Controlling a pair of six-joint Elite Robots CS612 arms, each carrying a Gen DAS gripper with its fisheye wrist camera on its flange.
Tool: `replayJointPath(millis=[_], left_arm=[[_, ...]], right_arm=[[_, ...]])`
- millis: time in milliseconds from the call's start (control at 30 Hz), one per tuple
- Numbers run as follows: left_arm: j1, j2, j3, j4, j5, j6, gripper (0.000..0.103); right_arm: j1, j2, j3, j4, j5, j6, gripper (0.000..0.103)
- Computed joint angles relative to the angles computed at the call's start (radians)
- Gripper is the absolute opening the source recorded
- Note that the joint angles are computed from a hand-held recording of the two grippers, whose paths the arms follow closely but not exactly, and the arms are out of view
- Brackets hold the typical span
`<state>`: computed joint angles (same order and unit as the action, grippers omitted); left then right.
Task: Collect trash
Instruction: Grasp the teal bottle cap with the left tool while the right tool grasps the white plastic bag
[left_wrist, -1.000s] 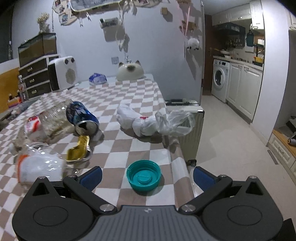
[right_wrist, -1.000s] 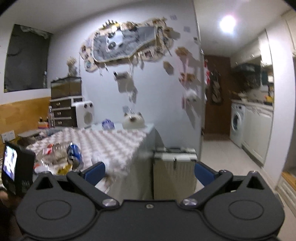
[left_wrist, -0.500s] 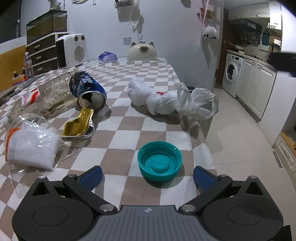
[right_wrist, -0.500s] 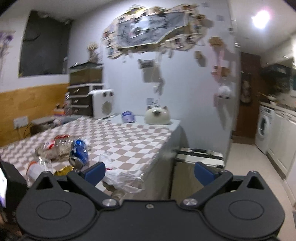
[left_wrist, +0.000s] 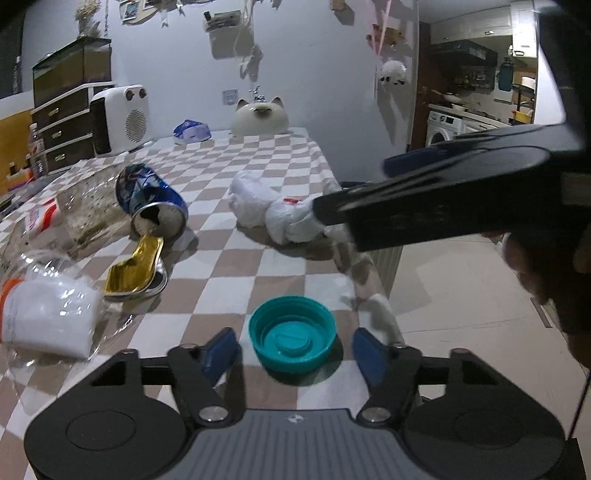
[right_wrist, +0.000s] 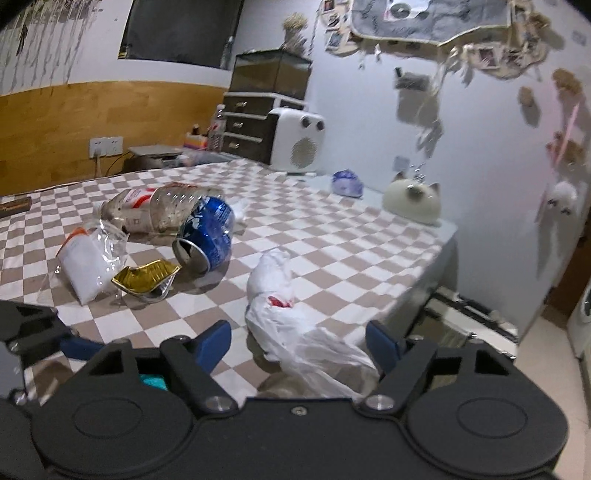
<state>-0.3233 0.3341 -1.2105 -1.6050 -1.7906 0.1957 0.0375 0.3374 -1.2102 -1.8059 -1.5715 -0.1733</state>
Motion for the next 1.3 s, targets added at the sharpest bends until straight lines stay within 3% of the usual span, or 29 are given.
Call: replayJointPath(millis=[333,467,567,667,900,1033,1300], left_arm=[[0.002,-0.008,0.026,-0.026,-0.005,-0.021,0.053],[0.002,-0.005,0.019,-0.024,-0.003,-0.017,0.052],[0.003,-0.005,0.019,-0.025,-0.009,-0.019,0.05],[0.004,-0.002,0.014,-0.033,-0.007,-0.025,0.05],[0.003,0.011,-0.028,-0.001,0.024,-0.004,0.05],[0.01,0.014,-0.05,0.027,0.026,-0.042,0.05],[0.022,0.022,-0.098,0.026,0.029,-0.103,0.05]], right_arm=[[-0.009,-0.051,0.127,0.025,0.066,-0.075,0.068],[-0.012,-0.059,0.153,0.042,0.053,-0.054,0.064],[-0.01,-0.062,0.161,0.063,0.03,-0.066,0.05],[-0.008,-0.051,0.143,0.06,0.022,-0.044,0.05],[-0.003,-0.027,0.068,0.115,-0.004,0.093,0.048],[0.001,-0.016,0.017,0.174,-0.025,0.205,0.048],[0.018,0.023,-0.103,0.243,-0.047,0.296,0.048]])
